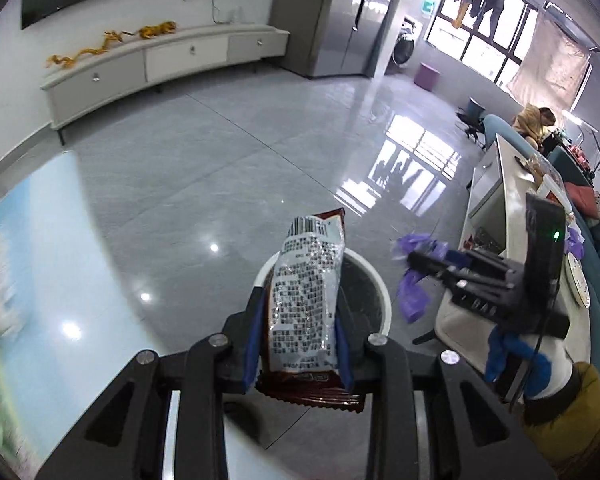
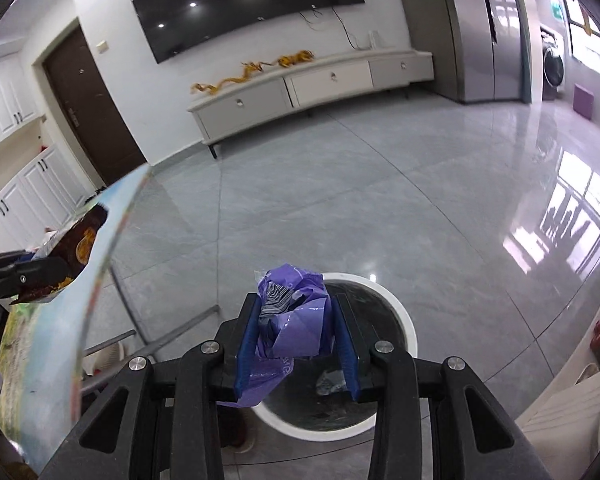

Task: Collect trash
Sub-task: 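Carry the snack packet and purple bag to the bin and open both grippers, then move both open grippers back over the table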

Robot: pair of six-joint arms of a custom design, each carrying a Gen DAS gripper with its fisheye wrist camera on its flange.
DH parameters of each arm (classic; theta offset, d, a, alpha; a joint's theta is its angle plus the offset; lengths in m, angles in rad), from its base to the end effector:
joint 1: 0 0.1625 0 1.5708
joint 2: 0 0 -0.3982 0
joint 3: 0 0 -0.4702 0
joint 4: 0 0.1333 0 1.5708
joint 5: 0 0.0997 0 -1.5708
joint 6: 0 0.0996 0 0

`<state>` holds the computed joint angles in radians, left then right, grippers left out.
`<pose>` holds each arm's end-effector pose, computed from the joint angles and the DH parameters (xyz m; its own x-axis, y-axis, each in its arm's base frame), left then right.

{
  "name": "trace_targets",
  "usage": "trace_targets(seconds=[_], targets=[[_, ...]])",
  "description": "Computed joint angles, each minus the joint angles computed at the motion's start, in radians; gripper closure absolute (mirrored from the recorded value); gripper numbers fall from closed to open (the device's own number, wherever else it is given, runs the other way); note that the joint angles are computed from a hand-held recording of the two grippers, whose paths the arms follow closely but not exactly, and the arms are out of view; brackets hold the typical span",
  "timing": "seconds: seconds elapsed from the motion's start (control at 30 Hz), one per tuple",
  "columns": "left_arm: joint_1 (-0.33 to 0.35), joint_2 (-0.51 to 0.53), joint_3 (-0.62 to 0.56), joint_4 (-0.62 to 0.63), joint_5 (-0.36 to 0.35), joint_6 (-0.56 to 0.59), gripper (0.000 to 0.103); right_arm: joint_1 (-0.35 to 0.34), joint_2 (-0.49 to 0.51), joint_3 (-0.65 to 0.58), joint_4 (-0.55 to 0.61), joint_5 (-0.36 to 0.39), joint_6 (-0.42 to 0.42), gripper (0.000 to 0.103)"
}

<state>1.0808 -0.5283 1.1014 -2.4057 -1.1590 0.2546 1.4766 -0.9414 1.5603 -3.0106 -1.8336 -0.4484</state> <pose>-0.2514 -0.8393 0.0459 -0.7152 0.5436 -0.4393 0.6559 0.7392 -0.1531 0.0359 -0.7625 0.2190 -0.8780 -0.0418 0.4768 -0.3513 0.7329 -0.5827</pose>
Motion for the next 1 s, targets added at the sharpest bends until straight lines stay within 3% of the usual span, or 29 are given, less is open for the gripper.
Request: trace_targets(seconds=[0.13, 0.2, 0.23, 0.3, 0.43, 0.83, 1.0], targets=[[0.007, 0.097, -0.122, 0.063, -0.031, -0.027, 0.067, -0.019, 0.04, -0.058, 0.048, -0.006, 0.004, 0.065], [0.013, 0.135, -0.172, 0.09, -0.046, -0.042, 0.054, -0.025, 0.068, -0.092, 0.072, -0.015, 0.008, 0.061], [0.017, 0.148, -0.189, 0.098, -0.056, -0.05, 0.052, -0.029, 0.08, -0.107, 0.082, -0.017, 0.011, 0.058], [0.021, 0.163, -0.204, 0.107, -0.065, -0.061, 0.05, -0.035, 0.091, -0.117, 0.085, -0.026, 0.017, 0.051], [0.024, 0.15, -0.184, 0.093, -0.059, -0.058, 0.05, -0.045, 0.102, -0.128, 0.093, -0.037, 0.034, 0.051], [0.009, -0.078, 0.135, -0.254, 0.005, 0.036, 0.05, 0.002, 0.026, -0.03, 0.025, 0.036, 0.008, 0.051], [0.001, -0.198, 0.282, -0.329, 0.075, 0.067, 0.05, 0.05, -0.009, 0.026, -0.019, 0.071, -0.038, 0.051]])
